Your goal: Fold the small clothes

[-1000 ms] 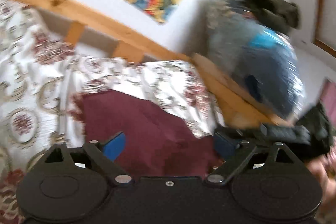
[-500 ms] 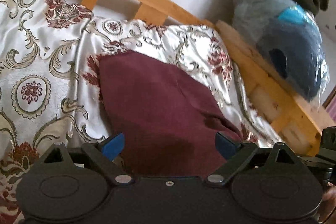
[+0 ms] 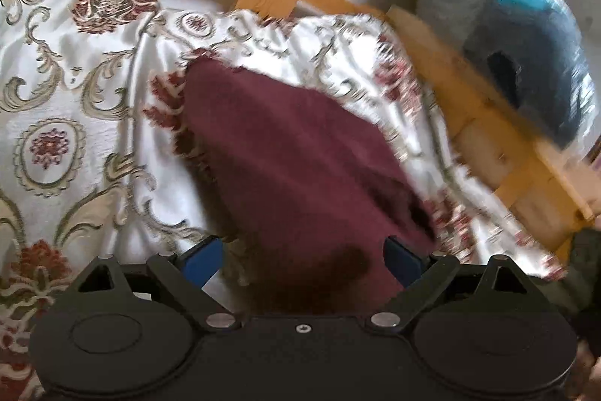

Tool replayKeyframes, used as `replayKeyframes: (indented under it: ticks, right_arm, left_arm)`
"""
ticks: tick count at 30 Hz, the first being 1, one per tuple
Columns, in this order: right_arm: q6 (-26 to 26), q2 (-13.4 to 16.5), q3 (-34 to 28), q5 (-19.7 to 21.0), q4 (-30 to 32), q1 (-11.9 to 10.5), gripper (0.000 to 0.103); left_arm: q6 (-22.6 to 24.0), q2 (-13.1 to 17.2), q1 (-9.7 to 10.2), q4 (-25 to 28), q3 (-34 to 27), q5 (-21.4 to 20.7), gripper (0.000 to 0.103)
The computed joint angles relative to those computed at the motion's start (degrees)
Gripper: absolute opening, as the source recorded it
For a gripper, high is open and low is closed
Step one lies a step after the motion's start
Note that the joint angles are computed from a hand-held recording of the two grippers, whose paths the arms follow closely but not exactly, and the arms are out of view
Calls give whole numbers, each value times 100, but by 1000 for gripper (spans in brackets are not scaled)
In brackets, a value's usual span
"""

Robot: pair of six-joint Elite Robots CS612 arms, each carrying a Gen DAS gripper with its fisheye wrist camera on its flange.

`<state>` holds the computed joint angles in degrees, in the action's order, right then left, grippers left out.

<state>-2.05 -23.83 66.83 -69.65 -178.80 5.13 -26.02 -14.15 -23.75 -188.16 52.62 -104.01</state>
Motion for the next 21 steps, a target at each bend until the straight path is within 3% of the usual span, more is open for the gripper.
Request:
replayKeyframes:
  ticks: [8,17,21]
  right_arm:
    - [-197,-54,16,-418,-283,82,8]
    - [-224,-13,-18,-590,39,138,8]
    - [210,-45,41,-365,-33,70,16]
  left_arm:
    - [452,-41,-69,496,-12,6,95]
    - [358,83,-39,887,-178,-129,99]
    - [174,153,8,995,-290,-261,102]
